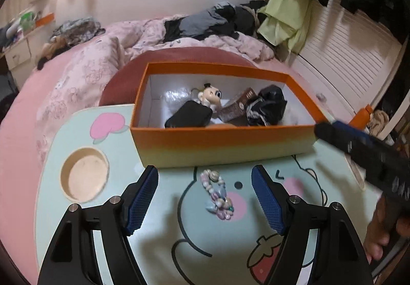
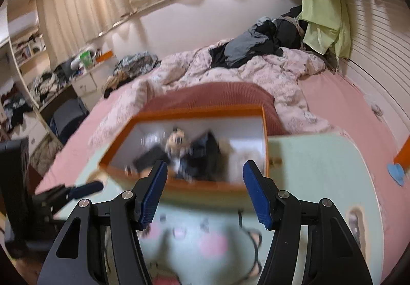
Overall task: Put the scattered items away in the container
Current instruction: 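Grasp the beaded keychain figure and drop it into the box with the left gripper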
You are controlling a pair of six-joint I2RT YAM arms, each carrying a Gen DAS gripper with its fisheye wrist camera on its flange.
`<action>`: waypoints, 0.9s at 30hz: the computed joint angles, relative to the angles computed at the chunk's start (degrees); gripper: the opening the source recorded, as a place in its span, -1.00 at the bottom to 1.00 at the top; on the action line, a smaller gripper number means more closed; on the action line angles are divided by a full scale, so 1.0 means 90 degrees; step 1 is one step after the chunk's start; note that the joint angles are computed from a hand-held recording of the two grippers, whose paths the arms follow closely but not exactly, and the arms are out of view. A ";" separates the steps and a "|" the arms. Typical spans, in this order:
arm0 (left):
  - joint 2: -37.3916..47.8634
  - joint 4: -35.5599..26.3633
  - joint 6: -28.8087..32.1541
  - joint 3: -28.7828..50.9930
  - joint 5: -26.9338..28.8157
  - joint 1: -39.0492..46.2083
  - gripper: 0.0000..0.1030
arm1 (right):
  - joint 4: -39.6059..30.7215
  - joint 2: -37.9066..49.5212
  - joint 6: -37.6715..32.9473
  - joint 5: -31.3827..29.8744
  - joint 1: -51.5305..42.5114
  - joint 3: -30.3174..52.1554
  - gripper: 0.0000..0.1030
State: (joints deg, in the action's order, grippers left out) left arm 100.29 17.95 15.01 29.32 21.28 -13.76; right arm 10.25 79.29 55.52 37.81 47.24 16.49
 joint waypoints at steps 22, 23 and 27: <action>0.0711 0.1065 0.0437 -0.0469 -0.0718 -0.0219 -0.54 | 0.0082 0.3643 0.0784 -0.0458 0.0161 0.1243 0.78; 0.0653 0.0999 0.0462 -0.0480 -0.0692 -0.0199 -0.56 | 0.0091 0.3597 0.0723 -0.0491 0.0112 0.1215 0.84; 0.0174 0.0470 0.0617 -0.0463 -0.0457 -0.0010 -0.69 | -0.0121 0.3403 0.0809 -0.0510 0.0219 0.1170 0.92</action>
State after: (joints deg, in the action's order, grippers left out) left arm 101.85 22.19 20.57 25.15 17.17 -13.84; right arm 9.17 109.91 62.80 33.22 49.21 27.02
